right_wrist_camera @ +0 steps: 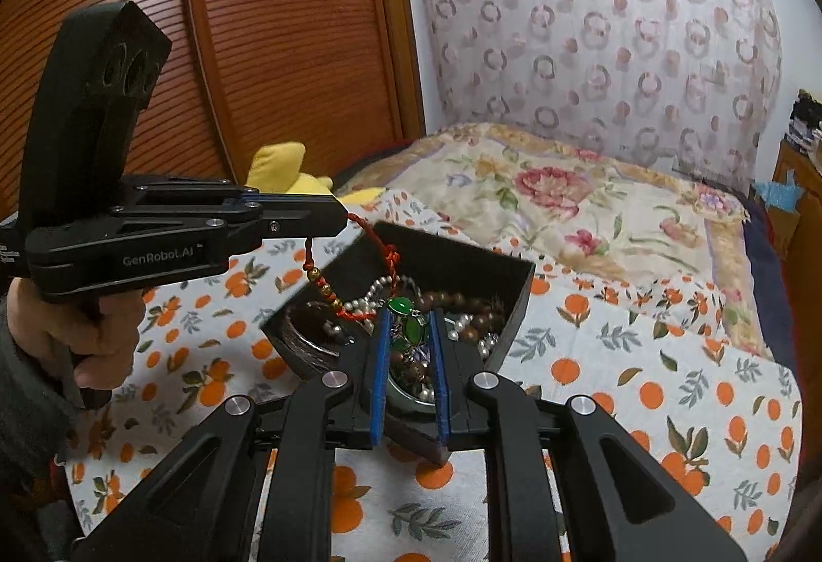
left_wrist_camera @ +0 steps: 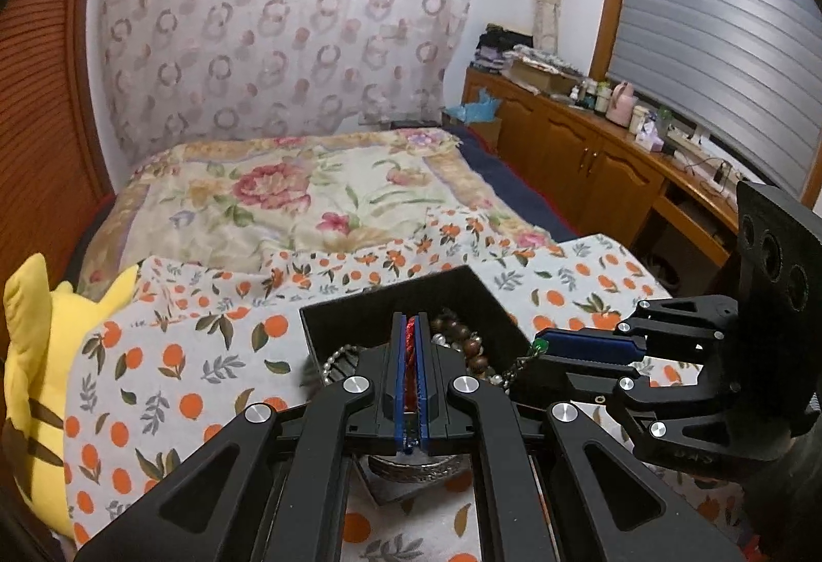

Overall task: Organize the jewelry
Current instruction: 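Lift the red-string bracelet with the left tool and drop it into the box, then grasp the gold ring with the right tool while the left approaches the flower earring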

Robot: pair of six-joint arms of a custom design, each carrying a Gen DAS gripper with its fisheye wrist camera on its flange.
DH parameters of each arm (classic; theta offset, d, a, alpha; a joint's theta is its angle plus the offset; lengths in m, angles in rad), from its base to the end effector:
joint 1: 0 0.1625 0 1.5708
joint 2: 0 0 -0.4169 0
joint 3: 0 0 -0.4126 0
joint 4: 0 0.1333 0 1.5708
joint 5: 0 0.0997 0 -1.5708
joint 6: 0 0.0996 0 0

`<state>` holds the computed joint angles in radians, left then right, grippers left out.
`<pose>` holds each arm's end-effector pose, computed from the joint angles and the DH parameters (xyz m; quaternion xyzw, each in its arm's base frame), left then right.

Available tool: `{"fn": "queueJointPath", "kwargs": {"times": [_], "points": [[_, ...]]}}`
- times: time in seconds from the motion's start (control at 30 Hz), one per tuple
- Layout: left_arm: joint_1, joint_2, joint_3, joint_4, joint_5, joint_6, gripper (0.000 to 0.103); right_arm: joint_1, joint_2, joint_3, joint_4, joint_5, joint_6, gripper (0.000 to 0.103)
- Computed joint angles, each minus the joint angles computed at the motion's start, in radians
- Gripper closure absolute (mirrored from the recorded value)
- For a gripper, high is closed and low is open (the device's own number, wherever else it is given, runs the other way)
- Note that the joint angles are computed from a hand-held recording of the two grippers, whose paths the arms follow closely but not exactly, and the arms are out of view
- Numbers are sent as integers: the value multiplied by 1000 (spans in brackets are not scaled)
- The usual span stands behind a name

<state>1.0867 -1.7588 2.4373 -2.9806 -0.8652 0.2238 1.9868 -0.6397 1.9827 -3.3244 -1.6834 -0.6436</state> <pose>0.0038 -0.4179 0.3232 0.1879 0.8649 -0.3746 0.2764 0.3374 -0.4616 -0.0415 0.4841 -0.8492 0.1960 0.0778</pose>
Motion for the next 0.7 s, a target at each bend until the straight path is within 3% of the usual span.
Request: {"fn": "queueJointPath", "kwargs": {"times": [0.07,0.13,0.2,0.3,0.37,0.47,0.7], "points": [[4,11,0,-9,6,6,99,2,4,-1,2,-8,4,86],[-3,16,7,-15,25,10,92,5,8,-1,-13,-22,4,86],[-7,15,15,-27,33,11,77,6,4,3,-19,-22,5,84],[-15,-6,36,-28,41,1,72,5,-11,23,-36,-21,8,84],[-29,-28,56,-20,66,-13,64,2,-27,46,-47,-18,15,84],[-53,-74,88,8,90,-34,60,2,-49,87,-73,-28,13,84],[-128,-204,179,85,167,-91,33,1,-83,183,-131,-66,14,84]]}}
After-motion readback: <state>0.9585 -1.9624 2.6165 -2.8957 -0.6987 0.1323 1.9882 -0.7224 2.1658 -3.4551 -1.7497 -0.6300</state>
